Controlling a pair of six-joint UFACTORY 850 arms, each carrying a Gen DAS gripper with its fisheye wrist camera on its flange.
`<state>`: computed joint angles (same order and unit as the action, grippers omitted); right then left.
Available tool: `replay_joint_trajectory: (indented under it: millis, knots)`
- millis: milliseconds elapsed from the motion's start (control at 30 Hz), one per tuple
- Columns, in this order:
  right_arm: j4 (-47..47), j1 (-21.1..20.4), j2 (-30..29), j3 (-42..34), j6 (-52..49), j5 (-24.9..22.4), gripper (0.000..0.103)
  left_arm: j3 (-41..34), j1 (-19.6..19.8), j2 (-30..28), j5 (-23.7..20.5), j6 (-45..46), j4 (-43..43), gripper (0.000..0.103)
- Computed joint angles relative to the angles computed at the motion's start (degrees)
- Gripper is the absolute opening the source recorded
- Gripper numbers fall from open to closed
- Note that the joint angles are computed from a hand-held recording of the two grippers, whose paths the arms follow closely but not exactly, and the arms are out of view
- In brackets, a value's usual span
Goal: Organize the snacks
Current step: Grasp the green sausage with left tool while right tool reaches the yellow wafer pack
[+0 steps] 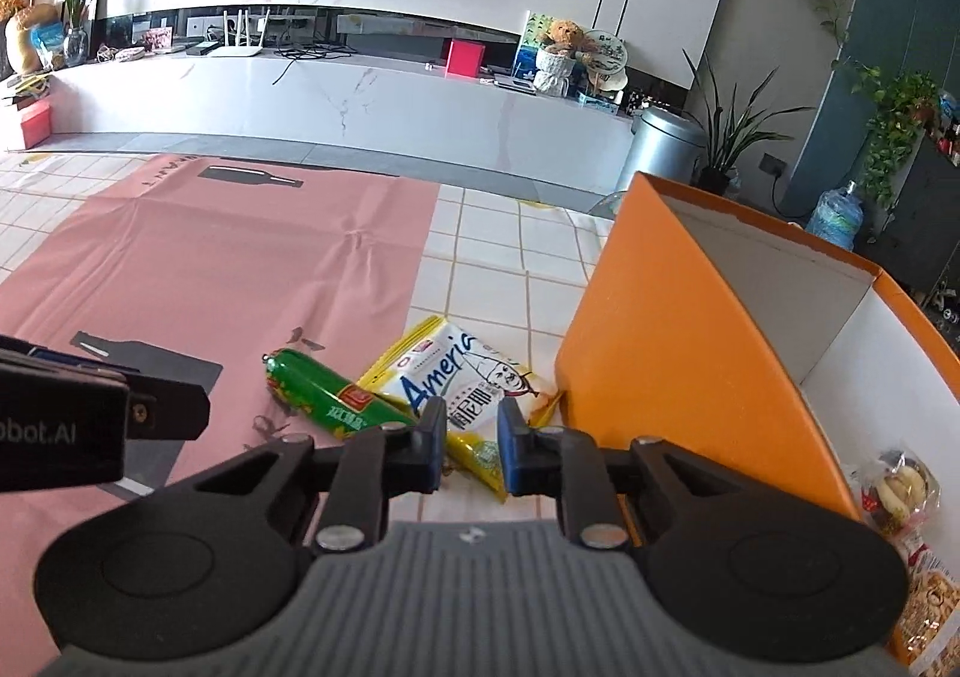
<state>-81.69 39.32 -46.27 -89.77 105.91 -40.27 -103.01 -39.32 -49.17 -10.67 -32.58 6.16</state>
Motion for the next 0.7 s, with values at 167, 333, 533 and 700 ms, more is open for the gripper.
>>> replay_joint_trajectory:
  millis: [167,333,533,700]
  knots:
    - [0.5,-0.5,-0.4,0.2,-1.3,2.6,0.015,-0.2,0.5,-0.5,0.8,9.3,-11.7,0.036]
    - [-3.6,-0.4,0.3,1.5,1.7,6.6,0.015,-1.0,0.8,-1.3,0.2,12.2,-16.5,0.045]
    - [-7.1,-0.5,0.7,2.4,4.7,10.0,0.016,-4.0,0.7,-3.2,-1.2,15.0,-20.6,0.052]
    - [-12.6,-0.4,1.5,3.8,10.1,11.1,0.016,-7.3,-0.1,-5.2,-4.5,3.9,-8.6,0.052]
